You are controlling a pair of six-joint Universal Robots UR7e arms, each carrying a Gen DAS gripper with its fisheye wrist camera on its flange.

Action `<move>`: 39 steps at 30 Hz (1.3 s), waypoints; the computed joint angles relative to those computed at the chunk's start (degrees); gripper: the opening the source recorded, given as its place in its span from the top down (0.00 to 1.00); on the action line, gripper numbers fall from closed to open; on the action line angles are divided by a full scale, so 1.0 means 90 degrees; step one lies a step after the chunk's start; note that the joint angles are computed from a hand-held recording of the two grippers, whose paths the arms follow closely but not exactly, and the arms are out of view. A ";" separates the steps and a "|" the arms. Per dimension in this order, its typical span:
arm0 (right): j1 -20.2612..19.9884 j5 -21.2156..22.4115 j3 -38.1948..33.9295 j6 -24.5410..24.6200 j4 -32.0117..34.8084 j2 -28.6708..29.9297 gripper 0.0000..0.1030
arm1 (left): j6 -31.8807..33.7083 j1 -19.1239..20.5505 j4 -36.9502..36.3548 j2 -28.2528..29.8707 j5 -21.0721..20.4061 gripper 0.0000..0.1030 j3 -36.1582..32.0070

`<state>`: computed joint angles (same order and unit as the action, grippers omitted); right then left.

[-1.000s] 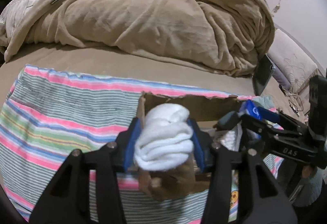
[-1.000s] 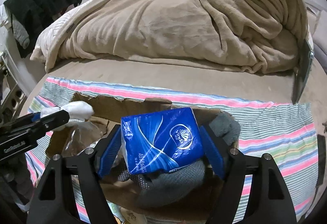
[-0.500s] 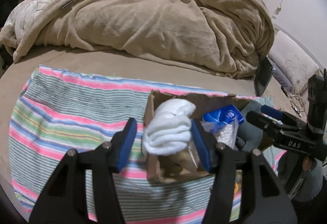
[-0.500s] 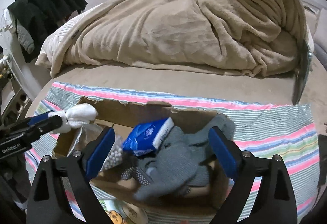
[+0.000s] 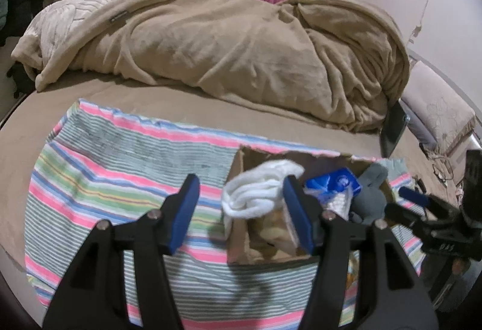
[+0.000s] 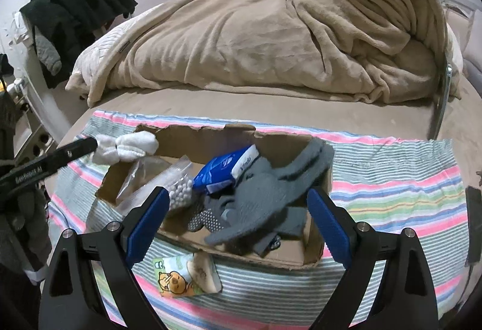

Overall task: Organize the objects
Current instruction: 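Lower socks and tissue pack into the box and open both tools, then grasp the cartoon-printed tissue pack on the blanket with the right tool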

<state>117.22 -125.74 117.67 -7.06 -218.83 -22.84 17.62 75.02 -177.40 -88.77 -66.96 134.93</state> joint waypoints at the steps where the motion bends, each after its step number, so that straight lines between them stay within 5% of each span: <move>1: -0.0003 0.0012 0.0003 0.0014 -0.0009 0.0006 0.08 | 0.0007 -0.0021 0.0085 -0.0084 -0.0093 0.42 0.0021; 7: -0.0052 0.0106 0.0064 0.0028 -0.0083 -0.0004 0.08 | 0.0279 -0.0201 -0.0095 -0.0345 -0.0111 0.42 0.0193; 22: -0.0005 0.0239 0.0423 0.0217 -0.0003 -0.0042 0.08 | 0.0317 0.0228 0.0232 0.0886 0.0261 0.42 -0.0241; 39: 0.0395 0.0030 0.0413 0.0293 0.0433 0.0242 0.08 | 0.0143 0.0038 0.1309 -0.0842 -0.0066 0.42 0.0662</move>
<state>120.78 -125.48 121.39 -4.43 -214.93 -20.67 18.90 75.36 -165.62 -96.34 -67.55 140.89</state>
